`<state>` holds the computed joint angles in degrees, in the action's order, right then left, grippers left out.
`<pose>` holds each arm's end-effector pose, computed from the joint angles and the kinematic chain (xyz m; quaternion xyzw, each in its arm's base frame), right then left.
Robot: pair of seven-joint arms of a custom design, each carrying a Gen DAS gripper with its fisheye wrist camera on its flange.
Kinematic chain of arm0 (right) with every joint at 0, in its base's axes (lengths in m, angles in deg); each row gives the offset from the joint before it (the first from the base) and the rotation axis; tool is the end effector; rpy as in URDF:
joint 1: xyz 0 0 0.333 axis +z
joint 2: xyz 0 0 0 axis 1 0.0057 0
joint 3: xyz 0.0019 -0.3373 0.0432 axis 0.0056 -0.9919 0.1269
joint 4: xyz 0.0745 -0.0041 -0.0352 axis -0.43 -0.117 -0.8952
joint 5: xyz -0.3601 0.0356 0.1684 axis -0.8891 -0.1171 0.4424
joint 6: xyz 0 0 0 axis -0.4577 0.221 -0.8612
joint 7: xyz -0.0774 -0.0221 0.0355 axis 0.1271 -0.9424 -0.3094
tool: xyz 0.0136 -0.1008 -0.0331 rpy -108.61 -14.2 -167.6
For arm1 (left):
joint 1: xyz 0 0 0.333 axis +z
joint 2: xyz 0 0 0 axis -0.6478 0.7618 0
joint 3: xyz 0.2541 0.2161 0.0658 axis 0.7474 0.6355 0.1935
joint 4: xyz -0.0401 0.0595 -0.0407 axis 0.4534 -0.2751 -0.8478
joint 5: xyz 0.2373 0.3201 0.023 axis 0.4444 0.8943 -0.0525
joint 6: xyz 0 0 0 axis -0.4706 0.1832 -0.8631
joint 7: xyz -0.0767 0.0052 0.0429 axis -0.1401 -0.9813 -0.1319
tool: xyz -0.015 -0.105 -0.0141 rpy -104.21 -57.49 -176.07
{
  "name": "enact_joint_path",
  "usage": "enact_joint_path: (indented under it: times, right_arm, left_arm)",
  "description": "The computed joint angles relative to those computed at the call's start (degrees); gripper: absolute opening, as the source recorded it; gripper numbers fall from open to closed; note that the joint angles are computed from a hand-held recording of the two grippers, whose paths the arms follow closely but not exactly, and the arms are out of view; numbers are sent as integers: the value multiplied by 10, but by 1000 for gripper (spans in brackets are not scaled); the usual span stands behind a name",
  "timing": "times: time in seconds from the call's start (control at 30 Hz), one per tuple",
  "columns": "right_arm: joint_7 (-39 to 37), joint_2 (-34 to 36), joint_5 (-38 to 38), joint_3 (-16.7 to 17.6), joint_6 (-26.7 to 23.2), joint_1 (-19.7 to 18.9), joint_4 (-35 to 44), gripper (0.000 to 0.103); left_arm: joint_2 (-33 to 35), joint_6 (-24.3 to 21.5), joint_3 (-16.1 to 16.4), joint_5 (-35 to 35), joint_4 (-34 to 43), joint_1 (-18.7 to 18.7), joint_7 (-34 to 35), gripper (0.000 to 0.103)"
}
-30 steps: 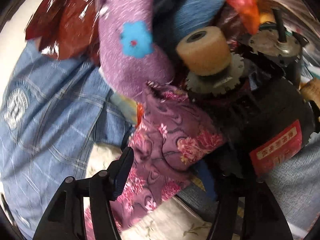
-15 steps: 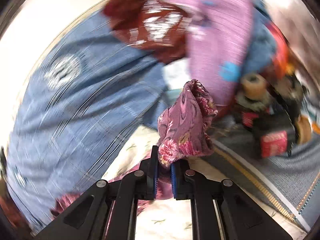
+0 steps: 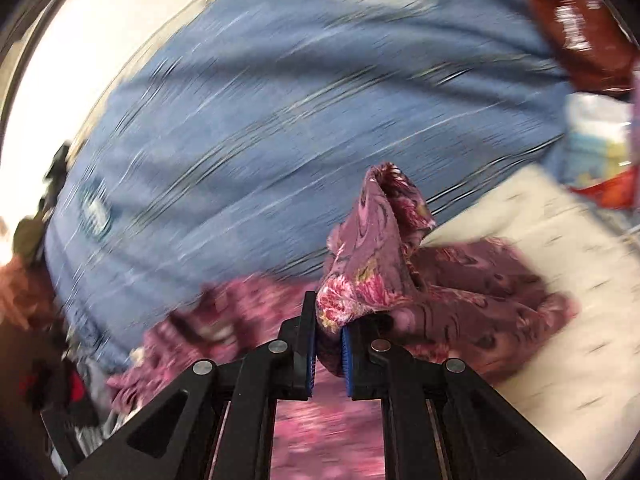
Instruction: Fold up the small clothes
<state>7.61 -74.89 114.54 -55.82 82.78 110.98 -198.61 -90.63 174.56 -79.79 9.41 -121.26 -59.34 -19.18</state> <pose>0.5416 0.2443 0.4170 -0.6942 0.5381 -0.0279 0.4772 0.3246 -0.2987 0.3571 -0.8285 0.4177 -0.3179 0.1952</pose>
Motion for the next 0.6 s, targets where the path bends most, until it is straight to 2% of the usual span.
enact_joint_path:
  times: [0.2, 0.43, 0.5, 0.53, 0.57, 0.6]
  right_arm:
    - [10, 9, -37, 34, 0, 47, -6, 10]
    - [42, 36, -114, 68, 17, 103, 11, 11]
    - [79, 51, -156, 71, 12, 115, 19, 23]
    - [122, 60, -198, 69, 7, 123, 23, 28]
    - [178, 71, -253, 63, -9, 130, 26, 39]
    - [213, 76, -291, 60, -23, 132, 27, 42]
  left_arm:
    - [-22, 15, 5, 7, -21, 10, -22, 101]
    - [-78, 10, 1, 5, -61, 23, -51, 102]
    - [-91, 13, 2, 6, -71, 29, -58, 102]
    - [-98, 15, 4, 2, -76, 31, -58, 102]
    - [-105, 21, 6, 1, -82, 35, -59, 102]
    - [-110, 26, 8, 0, -86, 38, -59, 102]
